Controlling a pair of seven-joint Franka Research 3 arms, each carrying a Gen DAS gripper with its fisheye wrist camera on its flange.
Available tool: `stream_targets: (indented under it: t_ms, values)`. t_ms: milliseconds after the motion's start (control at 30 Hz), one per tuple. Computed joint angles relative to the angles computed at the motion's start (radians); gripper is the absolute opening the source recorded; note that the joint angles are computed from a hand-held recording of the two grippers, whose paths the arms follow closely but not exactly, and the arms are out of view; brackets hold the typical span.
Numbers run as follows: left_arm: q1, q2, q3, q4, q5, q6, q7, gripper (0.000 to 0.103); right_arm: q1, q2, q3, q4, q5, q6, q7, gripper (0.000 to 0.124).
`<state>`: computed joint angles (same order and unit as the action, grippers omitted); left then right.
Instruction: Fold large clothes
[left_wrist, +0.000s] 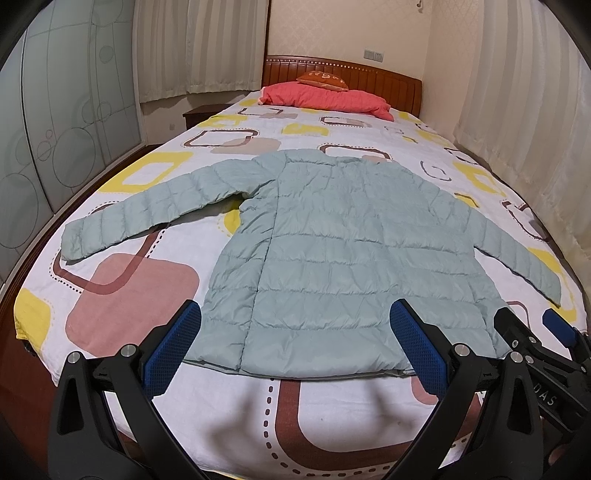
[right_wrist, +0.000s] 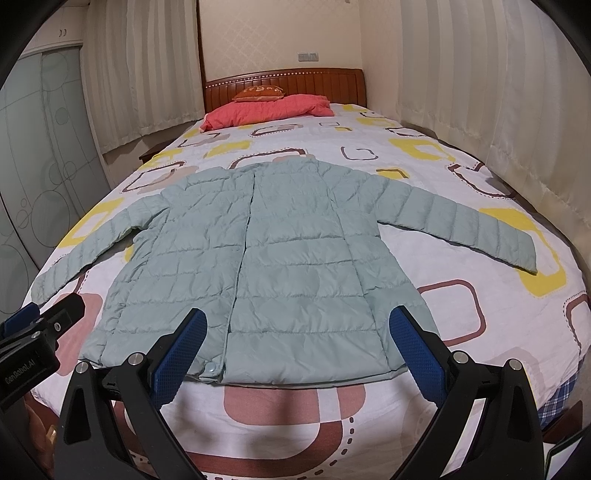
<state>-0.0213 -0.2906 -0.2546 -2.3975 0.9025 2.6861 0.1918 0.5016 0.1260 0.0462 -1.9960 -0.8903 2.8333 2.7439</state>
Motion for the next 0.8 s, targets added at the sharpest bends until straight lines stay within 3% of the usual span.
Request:
stream_targets:
  t_ms: [333,567,667,800]
  values:
    - [0.020,0.025,0.024,0.026,-0.024,0.012,0.022,0.101,-0.021,0.019,-0.004,0.012,0.109,0.022,-0.072,0.098]
    - [0.072,0.108,0.083,0.068,-0.033,0.061,-0.004,0.101,-0.043,0.069,-0.066,0.044,0.179,0.054,-0.062,0.098]
    - [0.091,0.166,0.126,0.086,-0.096,0.104,0.030,0.101,-0.107,0.110,-0.067,0.042,0.355,0.141,-0.142,0.098]
    - [0.123,0.244,0.156,0.127,-0.087,0.064,-0.011,0.101,-0.300,0.188,0.057,0.048,0.708,0.250,-0.339,0.096]
